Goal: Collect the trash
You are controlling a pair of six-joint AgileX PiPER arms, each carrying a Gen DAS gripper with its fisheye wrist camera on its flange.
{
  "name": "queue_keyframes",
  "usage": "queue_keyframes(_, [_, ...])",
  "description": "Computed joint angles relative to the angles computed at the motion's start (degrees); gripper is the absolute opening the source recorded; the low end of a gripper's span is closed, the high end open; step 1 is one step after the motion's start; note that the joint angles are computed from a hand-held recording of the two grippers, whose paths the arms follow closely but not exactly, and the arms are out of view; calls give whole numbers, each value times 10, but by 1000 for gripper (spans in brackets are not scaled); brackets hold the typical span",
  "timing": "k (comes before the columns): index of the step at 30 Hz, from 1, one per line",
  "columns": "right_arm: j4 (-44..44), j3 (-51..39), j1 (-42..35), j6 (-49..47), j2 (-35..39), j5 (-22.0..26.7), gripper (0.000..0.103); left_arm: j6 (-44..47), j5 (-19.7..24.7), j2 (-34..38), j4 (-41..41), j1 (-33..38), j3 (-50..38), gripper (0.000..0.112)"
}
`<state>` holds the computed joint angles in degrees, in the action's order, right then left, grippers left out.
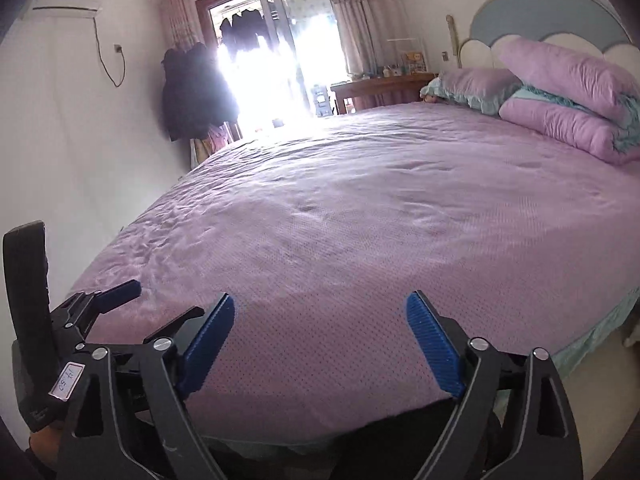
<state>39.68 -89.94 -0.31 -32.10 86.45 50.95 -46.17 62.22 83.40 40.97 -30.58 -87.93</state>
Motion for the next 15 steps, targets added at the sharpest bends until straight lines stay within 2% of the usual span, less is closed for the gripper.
queue_keyframes(2, [-60,0,41,42,-7,-41,95,-9,20,-3,11,9,-1,99])
queue_keyframes(5, [-100,-20,67,73,4,-48,95,-2,46,4,16,26,-7,99])
queue_keyframes(9, [-119,-46,81,102,29,-37,95,7,35,-1,-30,58,-6,99])
queue_keyframes(15, [-154,-57,103,127,51,-47,95,19,25,18,-73,89,-24,99])
